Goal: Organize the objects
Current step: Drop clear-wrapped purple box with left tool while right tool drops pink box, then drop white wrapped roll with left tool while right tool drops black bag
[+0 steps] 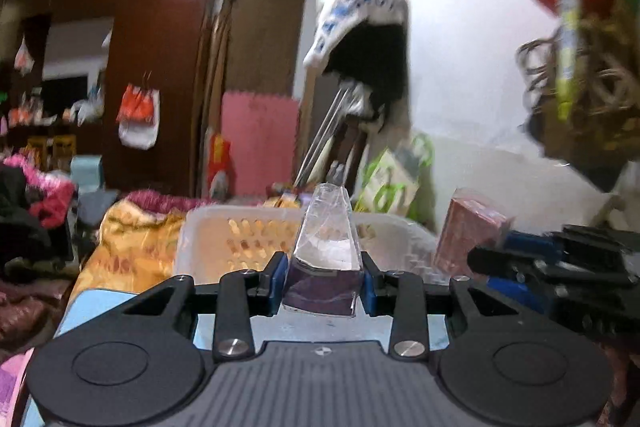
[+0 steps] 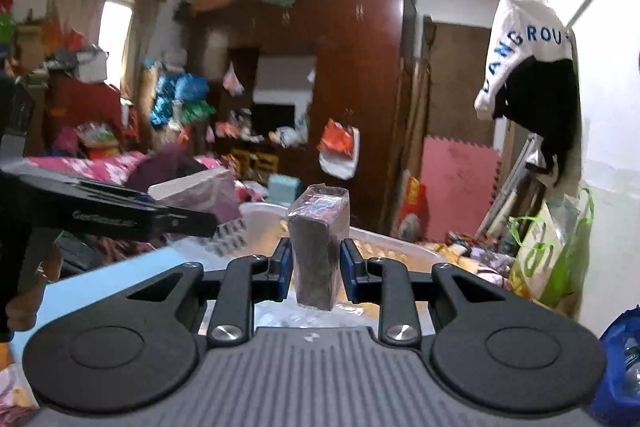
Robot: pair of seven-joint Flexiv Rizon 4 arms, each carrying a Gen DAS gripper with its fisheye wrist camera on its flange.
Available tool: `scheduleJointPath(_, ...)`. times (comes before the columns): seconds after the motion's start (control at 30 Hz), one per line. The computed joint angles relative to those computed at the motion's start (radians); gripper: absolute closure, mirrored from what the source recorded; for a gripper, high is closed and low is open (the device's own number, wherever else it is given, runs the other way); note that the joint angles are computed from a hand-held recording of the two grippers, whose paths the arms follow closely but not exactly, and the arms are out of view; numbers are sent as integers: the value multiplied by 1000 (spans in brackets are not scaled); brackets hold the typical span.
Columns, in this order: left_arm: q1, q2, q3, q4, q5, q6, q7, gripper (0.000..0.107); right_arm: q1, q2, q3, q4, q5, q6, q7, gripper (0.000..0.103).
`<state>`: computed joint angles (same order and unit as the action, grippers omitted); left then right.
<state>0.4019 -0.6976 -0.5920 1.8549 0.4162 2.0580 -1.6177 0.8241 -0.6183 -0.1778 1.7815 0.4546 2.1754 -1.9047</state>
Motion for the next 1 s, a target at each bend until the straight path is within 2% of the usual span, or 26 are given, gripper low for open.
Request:
scheduleJointPath(0.1,-46,-27,25,-69,-67,-79,23,66,39,-36,-56,-44,45,-33,-13,74)
scheduleJointPath(0.13,-45,-38,16,-83,-85,-110,35,63,41,-39,-64,-54,43,-64,-8,72)
scheduleJointPath(0.17,-35,-49,-1,-93,-96,-140,53,53,28,-35,-47,-39,26,-65,7,71)
scheduleJointPath(0.2,-30,-62,-12,-100,-107,-150,68,48,33,-38,-52,-35,26,-64,18,63)
scheduleJointPath(0.23,-18,-67,-20,-90,-114,-137,78,41,52,-42,-74,-30,43,-55,21,46)
scheduleJointPath(0.27,7,-70,-36,-67,-109,-112,88,41,69,-42,-88,-13,57,-28,16,38)
scheduleJointPath(0.3,44,-71,-63,-39,-93,-89,95,41,66,-34,-75,16,56,15,10,23)
scheduleJointPath(0.33,90,-70,-96,-5,-66,-67,99,39,42,-24,-37,52,44,69,12,14)
scheduleJointPath(0.4,170,-64,-133,58,8,-7,98,32,-34,2,69,142,4,177,40,11)
scheduleJointPath(0.43,180,-42,-108,98,12,37,95,20,-80,9,123,193,-25,230,67,8)
scheduleJointPath(0.47,168,-14,-53,135,6,85,80,15,-125,9,172,245,-56,286,98,6)
scheduleJointPath(0.5,158,7,-8,167,-4,119,63,15,-159,1,206,287,-74,332,128,3)
scheduleJointPath(0.57,192,-10,18,207,57,195,32,15,-197,-15,234,332,-71,367,172,2)
scheduleJointPath(0.63,217,-10,34,234,109,187,5,15,-257,-46,279,376,-118,409,260,2)
scheduleJointPath(0.73,193,-6,95,262,161,172,3,16,-320,-67,308,398,-221,404,377,2)
scheduleJointPath(0.83,97,-2,206,268,139,204,19,15,-325,-68,297,374,-246,345,451,2)
scheduleJointPath(0.87,84,-2,217,261,140,187,16,15,-333,-67,299,365,-266,319,480,2)
scheduleJointPath(1.0,106,-16,182,228,166,103,8,15,-354,-69,288,342,-337,248,553,2)
